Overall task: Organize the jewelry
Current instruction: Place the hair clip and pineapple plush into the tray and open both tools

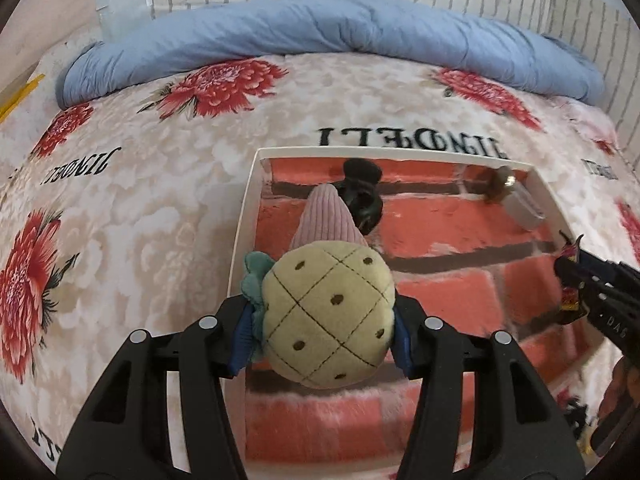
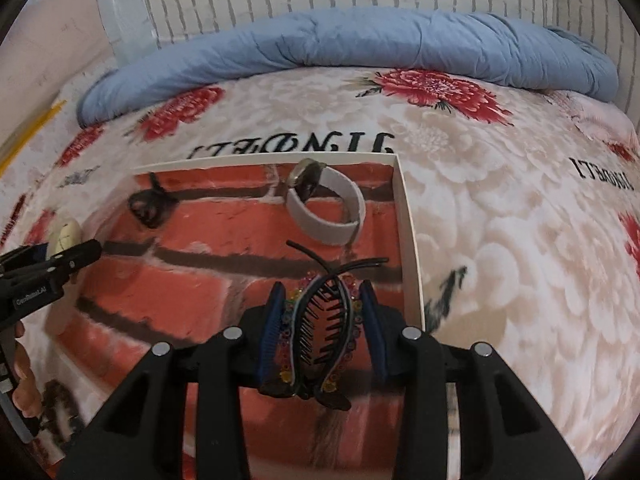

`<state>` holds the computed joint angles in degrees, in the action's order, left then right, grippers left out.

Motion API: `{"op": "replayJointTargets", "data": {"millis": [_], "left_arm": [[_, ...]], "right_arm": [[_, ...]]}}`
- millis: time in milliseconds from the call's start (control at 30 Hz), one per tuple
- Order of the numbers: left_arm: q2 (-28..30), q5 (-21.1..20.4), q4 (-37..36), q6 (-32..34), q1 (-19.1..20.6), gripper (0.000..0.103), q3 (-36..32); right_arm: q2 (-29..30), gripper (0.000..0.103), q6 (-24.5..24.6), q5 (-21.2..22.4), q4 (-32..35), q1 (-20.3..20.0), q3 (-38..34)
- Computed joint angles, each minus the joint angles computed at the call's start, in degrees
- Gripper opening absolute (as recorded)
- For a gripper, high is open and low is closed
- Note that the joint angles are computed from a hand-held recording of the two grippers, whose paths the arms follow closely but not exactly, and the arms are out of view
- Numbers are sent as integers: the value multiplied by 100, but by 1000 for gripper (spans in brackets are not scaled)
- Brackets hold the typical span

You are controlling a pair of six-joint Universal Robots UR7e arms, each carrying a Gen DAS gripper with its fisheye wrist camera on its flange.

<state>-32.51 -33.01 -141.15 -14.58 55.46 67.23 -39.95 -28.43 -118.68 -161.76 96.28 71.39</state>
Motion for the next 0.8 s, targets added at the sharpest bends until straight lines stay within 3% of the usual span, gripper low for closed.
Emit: {"op": "replayJointTargets", "data": {"millis": [267, 600, 667, 700, 800], "left_arm": [[250, 48, 36, 116, 128, 54, -347], [318, 128, 312, -18, 187, 57, -442], [263, 78, 263, -26, 153, 62, -386], [233, 48, 192, -2, 137, 69, -349], [116, 55, -135, 137, 20, 77, -164]], "right_arm": [[450, 38, -267, -304, -106, 6, -556], [506, 42, -411, -265, -238, -13, -605], [404, 57, -343, -133, -236, -30, -502], [363, 57, -315, -111, -260, -27, -460], [177, 58, -157, 19, -186, -24, -304]]}}
